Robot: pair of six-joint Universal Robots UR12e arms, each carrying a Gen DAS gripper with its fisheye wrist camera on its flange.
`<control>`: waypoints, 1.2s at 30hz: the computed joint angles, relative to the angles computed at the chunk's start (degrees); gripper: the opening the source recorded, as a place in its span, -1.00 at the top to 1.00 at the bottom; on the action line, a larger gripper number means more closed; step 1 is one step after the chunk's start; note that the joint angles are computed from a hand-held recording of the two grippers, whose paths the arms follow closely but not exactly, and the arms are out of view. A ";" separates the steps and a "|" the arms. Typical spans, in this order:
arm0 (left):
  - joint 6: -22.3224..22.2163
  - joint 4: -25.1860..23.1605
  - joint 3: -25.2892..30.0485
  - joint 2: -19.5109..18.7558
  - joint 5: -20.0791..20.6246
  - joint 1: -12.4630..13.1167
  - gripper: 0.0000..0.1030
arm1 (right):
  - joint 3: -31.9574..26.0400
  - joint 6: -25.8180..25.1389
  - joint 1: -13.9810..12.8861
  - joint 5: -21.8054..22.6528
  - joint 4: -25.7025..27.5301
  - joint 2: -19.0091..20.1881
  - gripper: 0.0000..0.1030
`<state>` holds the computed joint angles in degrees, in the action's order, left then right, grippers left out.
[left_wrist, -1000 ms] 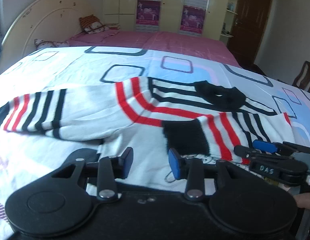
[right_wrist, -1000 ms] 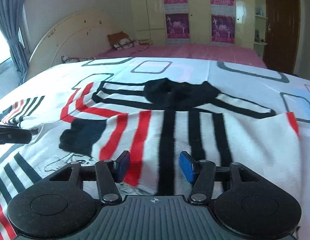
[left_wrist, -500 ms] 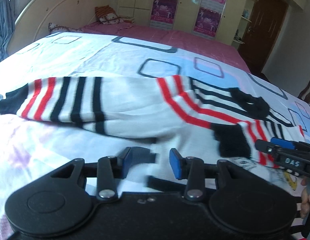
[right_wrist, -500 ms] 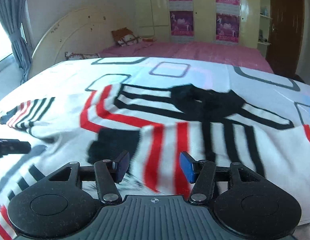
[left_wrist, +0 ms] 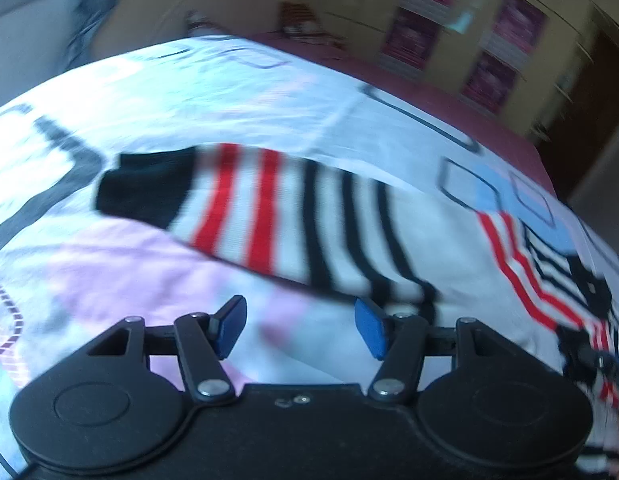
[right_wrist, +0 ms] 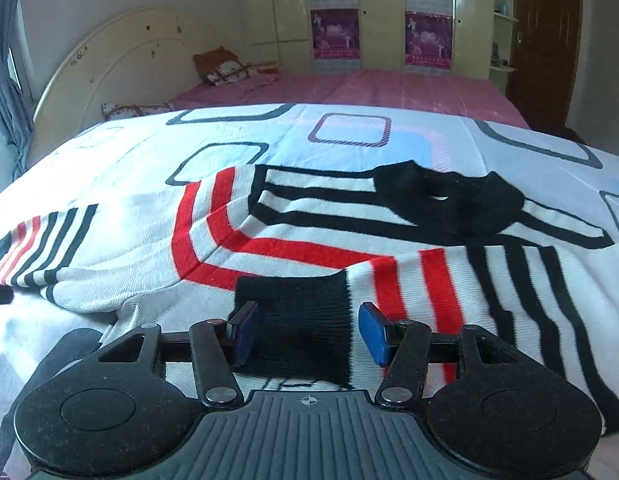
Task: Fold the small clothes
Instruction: 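Reach the left tool to the other sleeve and grasp its black cuff, then carry the sleeve across the body and release the cuff on the chest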
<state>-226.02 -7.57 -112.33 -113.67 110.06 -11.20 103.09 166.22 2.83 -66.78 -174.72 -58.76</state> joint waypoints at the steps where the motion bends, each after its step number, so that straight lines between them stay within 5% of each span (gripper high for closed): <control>1: -1.12 0.42 -0.50 0.17 -0.18 0.54 -0.13 | -0.07 0.04 0.19 -0.36 0.00 0.06 -0.08; 9: -5.06 9.30 -2.46 -1.62 -2.23 4.16 0.00 | -0.89 -0.27 1.45 -4.18 0.15 0.84 -0.08; 14: -9.00 13.92 -2.86 -3.08 -1.97 5.60 0.73 | -1.00 -1.03 1.91 -5.79 0.26 1.00 -0.08; 16: -9.11 15.63 -3.20 -3.35 -2.13 5.81 0.82 | -0.56 1.00 1.77 -5.42 -2.16 0.99 -0.08; 20: -5.31 18.19 -2.54 -3.66 -0.10 4.58 0.89 | -0.95 -0.72 2.06 -7.03 -0.62 1.51 -0.08; 25: 6.89 22.46 0.65 -3.82 -0.57 2.28 0.89 | -0.41 3.51 0.80 -4.00 -2.42 0.60 -0.08; 36: 25.07 18.77 17.74 -11.42 -17.09 -5.16 0.89 | 2.73 6.22 -4.57 -0.49 -5.37 -1.59 -0.08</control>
